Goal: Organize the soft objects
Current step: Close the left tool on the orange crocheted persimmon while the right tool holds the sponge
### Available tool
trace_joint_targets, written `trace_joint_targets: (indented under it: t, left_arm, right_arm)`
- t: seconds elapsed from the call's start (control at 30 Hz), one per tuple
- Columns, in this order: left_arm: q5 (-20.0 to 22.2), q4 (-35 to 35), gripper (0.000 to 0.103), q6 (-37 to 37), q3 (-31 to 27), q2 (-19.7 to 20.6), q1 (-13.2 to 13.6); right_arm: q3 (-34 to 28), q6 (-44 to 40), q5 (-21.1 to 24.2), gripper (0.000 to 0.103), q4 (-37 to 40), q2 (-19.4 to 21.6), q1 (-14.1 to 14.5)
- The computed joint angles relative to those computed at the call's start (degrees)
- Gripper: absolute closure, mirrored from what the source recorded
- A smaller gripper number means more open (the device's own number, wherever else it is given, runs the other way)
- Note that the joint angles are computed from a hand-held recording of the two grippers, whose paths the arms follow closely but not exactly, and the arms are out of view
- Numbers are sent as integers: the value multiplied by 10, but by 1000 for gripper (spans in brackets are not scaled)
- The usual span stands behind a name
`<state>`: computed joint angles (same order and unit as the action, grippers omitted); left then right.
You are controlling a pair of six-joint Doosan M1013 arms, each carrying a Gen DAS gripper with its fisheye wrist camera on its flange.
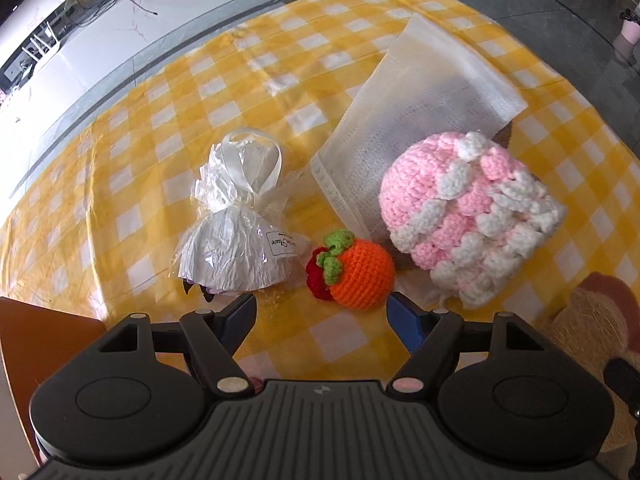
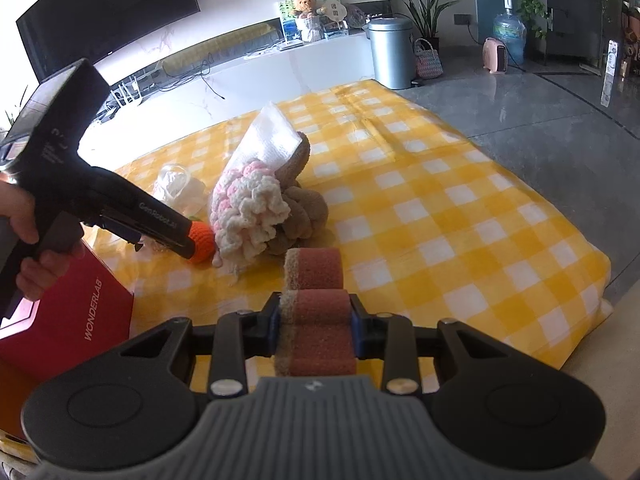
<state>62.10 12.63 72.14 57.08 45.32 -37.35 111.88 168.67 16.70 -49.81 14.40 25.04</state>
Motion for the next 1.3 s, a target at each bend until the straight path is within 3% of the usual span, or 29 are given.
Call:
trace_joint_targets:
  t: [0.2,0.27,0.3,0.37,0.4,0.43,0.47,0.63,0.7,0.77,0.83,0.87,1.0,1.17,1.3]
  left_arm:
    - [23,-51,21,9,-25,20,12]
    - [29,-48,33,13,-28,23,11]
    - [40,-46,48,11,-35,27,10]
    - [66,-35,56,0,-46,33,6]
    - [71,-37,88,7,-51,36,6]
    - [72,-44,98,14,-49,34,7]
    - [64,-42,101,4,-41,29,6]
    - [33,-49,102,-6,-16,9,7]
    - [31,-49,98,-12,-17,7,8]
    - [27,-38,77,-26,-23,6,7]
    - [28,-33,36,-18,-37,11,7]
    - [23,-30,30,-12,-39,11,7]
    - [23,-29,25,7,-53,20,6]
    - [39,-22,28,22,-73,39,3]
    - [60,-14,57,11,-85,50,2]
  right_arm:
    - [-7,-34,14,70,23,6,2]
    - [-6,-37,13,70,24,6,2]
    - [-6,-37,13,70,23,7,2]
    - [-6,-36,15,70,22,6,2]
    - [-6,-36,16,70,23,7,3]
    - [-7,-40,17,70,26,7,3]
    - [-7,-45,16,70,31,7,3]
    - [-8,-63,10,70,48,7,2]
    - [-8,-66,12,70,49,6,4]
    - [-7,-70,9,70,54,6,3]
    - [-8,-76,9,70,59,6,4]
    - [-7,-77,8,70,60,6,3]
    - [-7,-76,6,70,60,6,2]
    - [-3,-74,-6,70,58,5,0]
    - [1,-78,-24,70,64,5,-4]
